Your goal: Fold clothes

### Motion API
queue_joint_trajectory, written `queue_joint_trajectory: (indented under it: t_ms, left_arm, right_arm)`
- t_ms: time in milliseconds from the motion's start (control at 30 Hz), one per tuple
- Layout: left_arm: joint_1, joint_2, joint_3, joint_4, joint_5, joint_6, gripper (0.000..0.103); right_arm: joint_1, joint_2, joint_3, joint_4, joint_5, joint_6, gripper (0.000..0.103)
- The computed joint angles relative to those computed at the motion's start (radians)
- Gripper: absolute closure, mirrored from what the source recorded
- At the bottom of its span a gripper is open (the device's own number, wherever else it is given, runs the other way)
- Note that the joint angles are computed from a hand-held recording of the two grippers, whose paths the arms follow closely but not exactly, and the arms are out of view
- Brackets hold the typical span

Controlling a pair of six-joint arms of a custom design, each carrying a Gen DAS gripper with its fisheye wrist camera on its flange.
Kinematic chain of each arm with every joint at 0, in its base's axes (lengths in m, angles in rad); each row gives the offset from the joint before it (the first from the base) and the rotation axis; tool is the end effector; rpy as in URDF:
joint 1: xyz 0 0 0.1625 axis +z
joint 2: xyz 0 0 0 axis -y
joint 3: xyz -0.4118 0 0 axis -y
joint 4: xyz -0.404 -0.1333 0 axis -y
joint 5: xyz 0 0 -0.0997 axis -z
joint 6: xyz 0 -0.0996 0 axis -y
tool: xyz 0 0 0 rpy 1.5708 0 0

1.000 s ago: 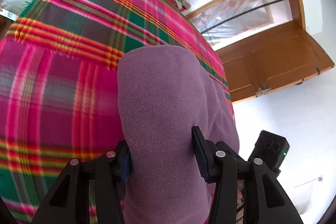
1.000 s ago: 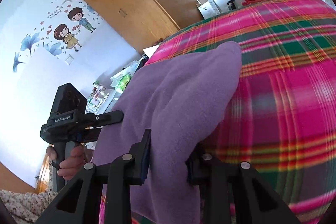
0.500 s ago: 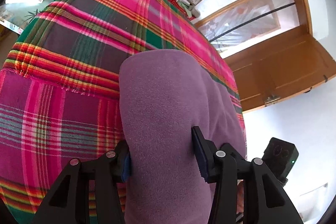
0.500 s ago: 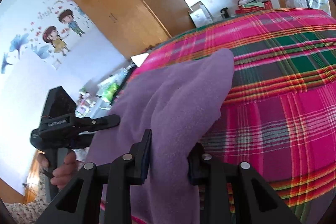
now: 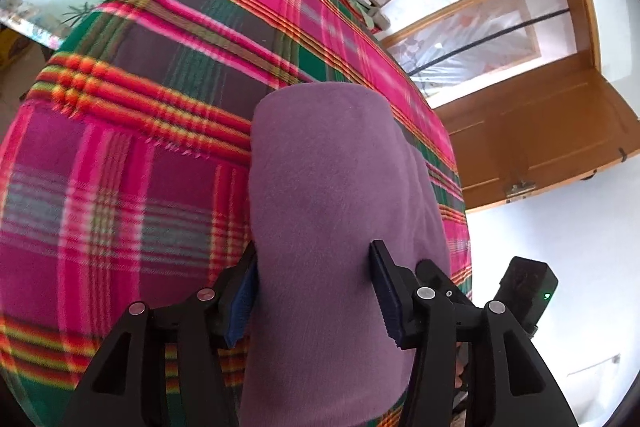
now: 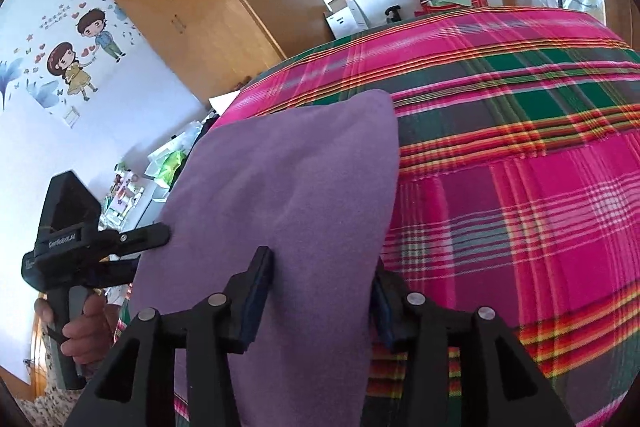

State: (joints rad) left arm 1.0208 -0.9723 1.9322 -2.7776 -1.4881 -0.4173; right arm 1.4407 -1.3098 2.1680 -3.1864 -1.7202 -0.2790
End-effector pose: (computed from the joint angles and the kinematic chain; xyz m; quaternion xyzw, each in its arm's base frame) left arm -0.1849 -0.5724 0.0999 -0.0607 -0.9897 0.1280 0.0209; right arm 0.0512 -0.5216 0.2516 0.0414 -0.9260 0.3469 0.1428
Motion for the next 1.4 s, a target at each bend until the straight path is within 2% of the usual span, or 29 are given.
queue_joint_trajectory:
  t_ms: [200, 300, 367, 533, 633, 733, 833, 1400]
  left_arm:
    - [-0.018, -0.035, 0.069, -0.041, 0.036, -0.023, 0.048]
    - [-0.031, -0.037, 0.088, -0.057, 0.054, -0.035, 0.048]
    - [-0.048, -0.05, 0.115, -0.071, 0.075, -0.035, 0.048]
    - [-0.077, -0.065, 0.16, -0.095, 0.115, -0.042, 0.048]
    - [-0.096, -0.069, 0.183, -0.112, 0.145, -0.053, 0.048]
    - [-0.109, -0.046, 0.174, -0.109, 0.174, -0.053, 0.048]
    - [-0.128, -0.041, 0.175, -0.093, 0.211, -0.061, 0.048]
    - [-0.192, -0.046, 0.221, -0.088, 0.292, -0.123, 0.048]
  right_arm:
    - [0.021, -0.014, 0.037, -0.069, -0.065, -0.001, 0.056]
    - [0.068, 0.003, 0.071, -0.206, -0.166, -0.045, 0.058]
    - [0.098, 0.014, 0.095, -0.28, -0.214, -0.088, 0.063]
    - [0.133, 0.022, 0.149, -0.361, -0.239, -0.155, 0.064]
    - [0.146, 0.038, 0.149, -0.35, -0.277, -0.159, 0.064]
    - [0.143, 0.033, 0.154, -0.317, -0.298, -0.125, 0.064]
    - [0.122, 0.008, 0.176, -0.298, -0.29, -0.108, 0.064]
    - [0.127, -0.016, 0.231, -0.305, -0.349, -0.093, 0.064]
